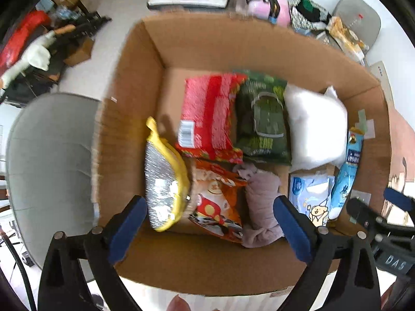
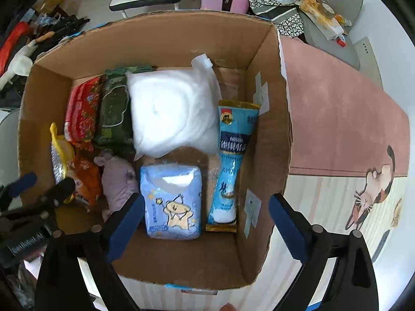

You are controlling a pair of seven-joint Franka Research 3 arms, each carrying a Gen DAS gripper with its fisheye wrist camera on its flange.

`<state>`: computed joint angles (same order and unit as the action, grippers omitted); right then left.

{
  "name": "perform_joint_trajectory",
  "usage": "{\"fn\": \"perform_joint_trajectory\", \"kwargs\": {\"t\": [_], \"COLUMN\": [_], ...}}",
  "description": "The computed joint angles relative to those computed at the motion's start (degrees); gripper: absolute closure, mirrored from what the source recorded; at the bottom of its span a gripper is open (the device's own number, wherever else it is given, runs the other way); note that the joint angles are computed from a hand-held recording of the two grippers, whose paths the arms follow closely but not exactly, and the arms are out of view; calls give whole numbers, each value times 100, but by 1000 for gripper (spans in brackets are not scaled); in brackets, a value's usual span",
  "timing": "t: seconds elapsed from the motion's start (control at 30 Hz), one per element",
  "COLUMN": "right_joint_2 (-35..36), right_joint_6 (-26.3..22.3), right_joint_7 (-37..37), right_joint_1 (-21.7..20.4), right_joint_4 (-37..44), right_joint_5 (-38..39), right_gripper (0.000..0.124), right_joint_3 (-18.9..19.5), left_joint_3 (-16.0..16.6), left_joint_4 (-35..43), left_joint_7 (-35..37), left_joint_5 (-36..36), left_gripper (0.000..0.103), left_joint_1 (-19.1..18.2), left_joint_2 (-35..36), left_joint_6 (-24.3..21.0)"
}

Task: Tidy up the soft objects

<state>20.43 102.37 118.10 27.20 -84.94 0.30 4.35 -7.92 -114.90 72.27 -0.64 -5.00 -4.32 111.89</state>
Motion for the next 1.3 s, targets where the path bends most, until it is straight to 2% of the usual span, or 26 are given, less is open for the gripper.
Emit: {"fn": "perform_joint_trajectory", "kwargs": {"t": [0.27, 0.33, 0.5, 0.77, 1.03, 1.3], "right_joint_2": [-574, -824, -1500, -3011, -4209, -4790], "right_joint_6": [309, 433, 711, 921, 732, 341], "right_joint_7": [188, 211, 306, 615, 768, 735], "right_joint_1": [-50, -89, -153, -311, -545, -729], "right_joint_4": [-734, -972, -1473, -2222, -2458, -2154], "right_joint_5": [130, 178, 25, -286, -426, -482], "right_gripper": [21, 21, 21, 21, 21, 21], "right_joint_3": [54, 76, 155, 449, 846, 1159], "left_joint_3": [80, 72, -19, -67, -50, -76], "left_joint_4": [-166, -164, -408, -578, -529, -354], "left_joint_7": [98, 103, -93, -272, -493, -564], "left_joint_5": [81, 26, 228, 391, 386, 448], "left_gripper": [2, 2, 2, 2, 2, 2], "left_joint_1": [88, 77, -28, -304, -549, -720], "left_joint_2": [-145, -226, -821, -1875, -2752, -3303], "left_joint_6": [305, 258, 430, 315, 69, -343]}}
